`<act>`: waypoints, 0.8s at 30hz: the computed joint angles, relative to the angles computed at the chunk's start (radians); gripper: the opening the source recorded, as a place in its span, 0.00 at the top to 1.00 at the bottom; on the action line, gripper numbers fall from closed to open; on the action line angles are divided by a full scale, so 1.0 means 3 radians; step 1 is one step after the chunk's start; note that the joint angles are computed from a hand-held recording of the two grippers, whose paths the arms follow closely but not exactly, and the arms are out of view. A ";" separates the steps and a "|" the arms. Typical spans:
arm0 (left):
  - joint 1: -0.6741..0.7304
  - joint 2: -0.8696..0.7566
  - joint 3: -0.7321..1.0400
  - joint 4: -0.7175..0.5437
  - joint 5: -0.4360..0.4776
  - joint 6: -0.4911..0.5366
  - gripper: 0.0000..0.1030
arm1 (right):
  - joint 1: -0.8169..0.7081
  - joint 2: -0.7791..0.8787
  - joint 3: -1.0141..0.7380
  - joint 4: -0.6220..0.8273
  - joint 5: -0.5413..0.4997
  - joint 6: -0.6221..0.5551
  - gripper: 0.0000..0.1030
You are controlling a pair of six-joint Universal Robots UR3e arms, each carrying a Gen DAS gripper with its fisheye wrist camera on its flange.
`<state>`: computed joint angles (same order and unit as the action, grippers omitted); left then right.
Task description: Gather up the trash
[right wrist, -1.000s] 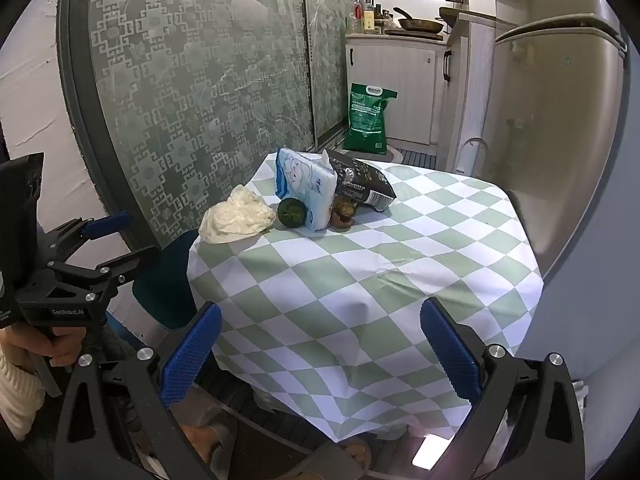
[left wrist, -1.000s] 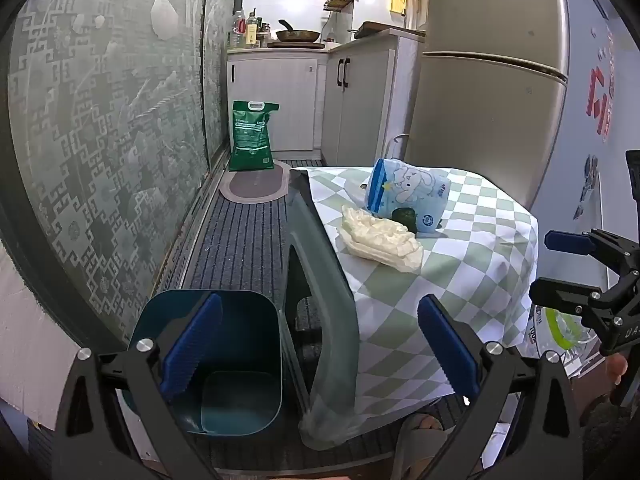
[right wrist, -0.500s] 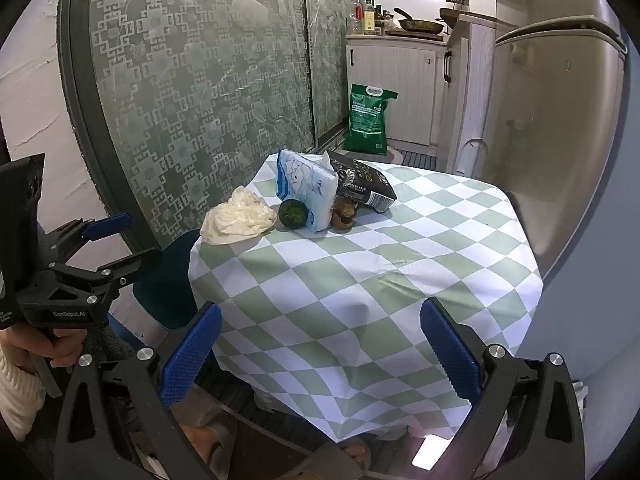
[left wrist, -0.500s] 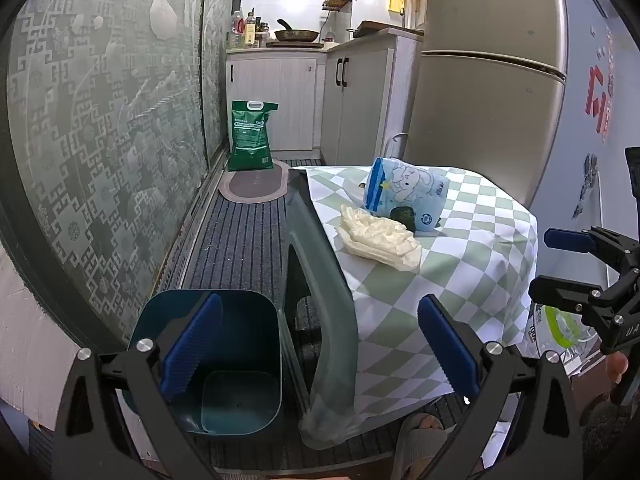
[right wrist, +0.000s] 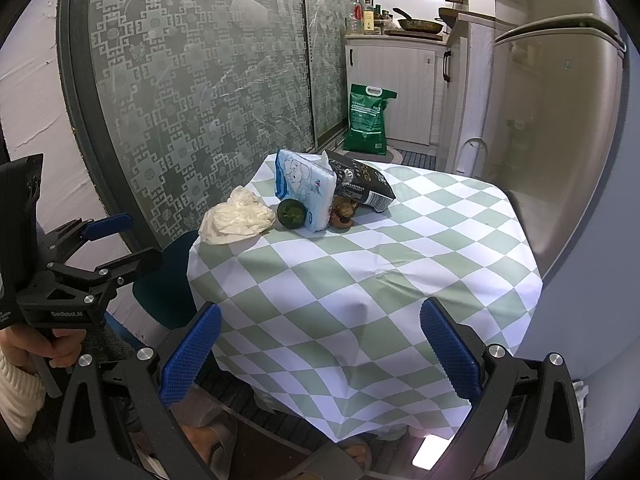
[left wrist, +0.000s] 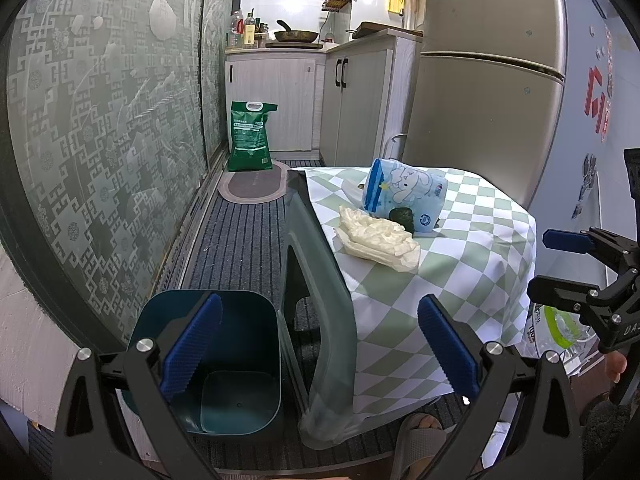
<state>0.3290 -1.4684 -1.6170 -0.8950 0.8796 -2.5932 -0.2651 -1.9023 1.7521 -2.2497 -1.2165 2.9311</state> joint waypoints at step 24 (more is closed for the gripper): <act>-0.0042 -0.0014 0.0012 0.0024 0.0030 -0.0031 0.03 | -0.0049 -0.0022 0.0016 0.0015 0.0031 -0.0020 0.02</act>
<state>0.3163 -1.4726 -1.6135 -0.8877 0.8887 -2.6025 -0.2797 -1.9088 1.7570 -2.2452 -1.2072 2.9251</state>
